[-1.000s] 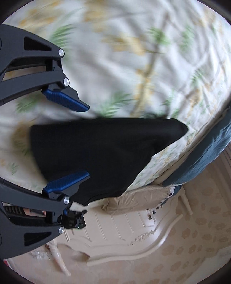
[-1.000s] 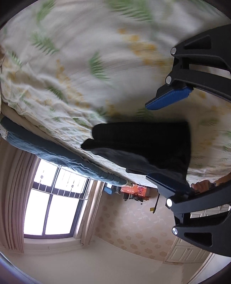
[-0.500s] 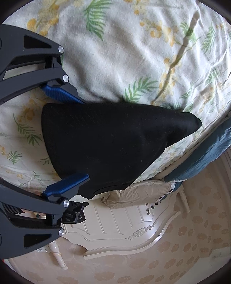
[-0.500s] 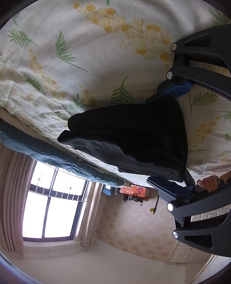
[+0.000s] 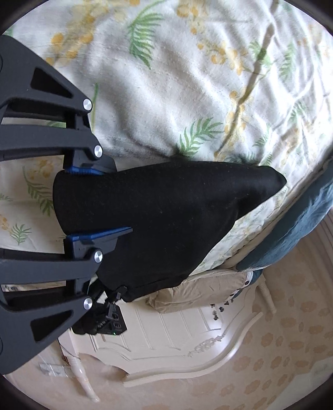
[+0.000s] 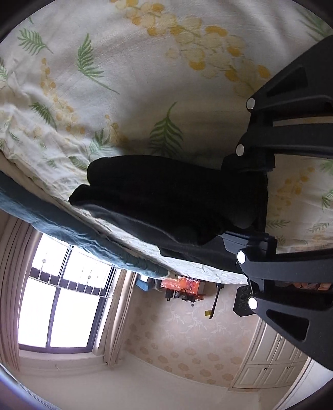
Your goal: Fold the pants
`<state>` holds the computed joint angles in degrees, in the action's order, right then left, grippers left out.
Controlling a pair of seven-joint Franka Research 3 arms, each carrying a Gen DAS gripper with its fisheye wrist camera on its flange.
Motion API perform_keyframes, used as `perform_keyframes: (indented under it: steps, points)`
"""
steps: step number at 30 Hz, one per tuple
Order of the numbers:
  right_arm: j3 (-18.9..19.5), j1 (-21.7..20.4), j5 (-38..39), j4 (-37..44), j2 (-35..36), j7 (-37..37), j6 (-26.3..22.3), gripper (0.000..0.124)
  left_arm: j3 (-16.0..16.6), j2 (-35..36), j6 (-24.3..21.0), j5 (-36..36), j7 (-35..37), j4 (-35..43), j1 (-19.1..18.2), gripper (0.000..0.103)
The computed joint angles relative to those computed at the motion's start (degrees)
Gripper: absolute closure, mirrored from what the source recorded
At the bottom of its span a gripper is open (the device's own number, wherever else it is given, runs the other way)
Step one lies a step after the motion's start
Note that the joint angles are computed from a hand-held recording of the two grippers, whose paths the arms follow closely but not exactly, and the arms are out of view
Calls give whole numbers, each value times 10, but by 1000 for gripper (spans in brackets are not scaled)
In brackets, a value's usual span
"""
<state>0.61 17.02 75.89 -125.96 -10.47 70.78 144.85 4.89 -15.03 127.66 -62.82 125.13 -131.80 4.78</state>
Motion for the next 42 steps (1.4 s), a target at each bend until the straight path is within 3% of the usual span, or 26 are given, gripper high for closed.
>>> perform_keyframes:
  steps: [8,20,37,42]
  points:
    - [-1,10,-3,-53,-53,5,-8,91,3,-83,23,57,-27,-65,-10,72]
    - [-11,33,3,-124,-123,-3,-9,91,46,-193,37,89,-60,-161,-46,72]
    - [-26,33,68,-137,-115,-55,-28,91,76,-216,44,108,-64,-180,-76,71]
    - [-25,26,88,-149,-122,-73,-38,88,72,-220,48,109,-49,-184,-74,63]
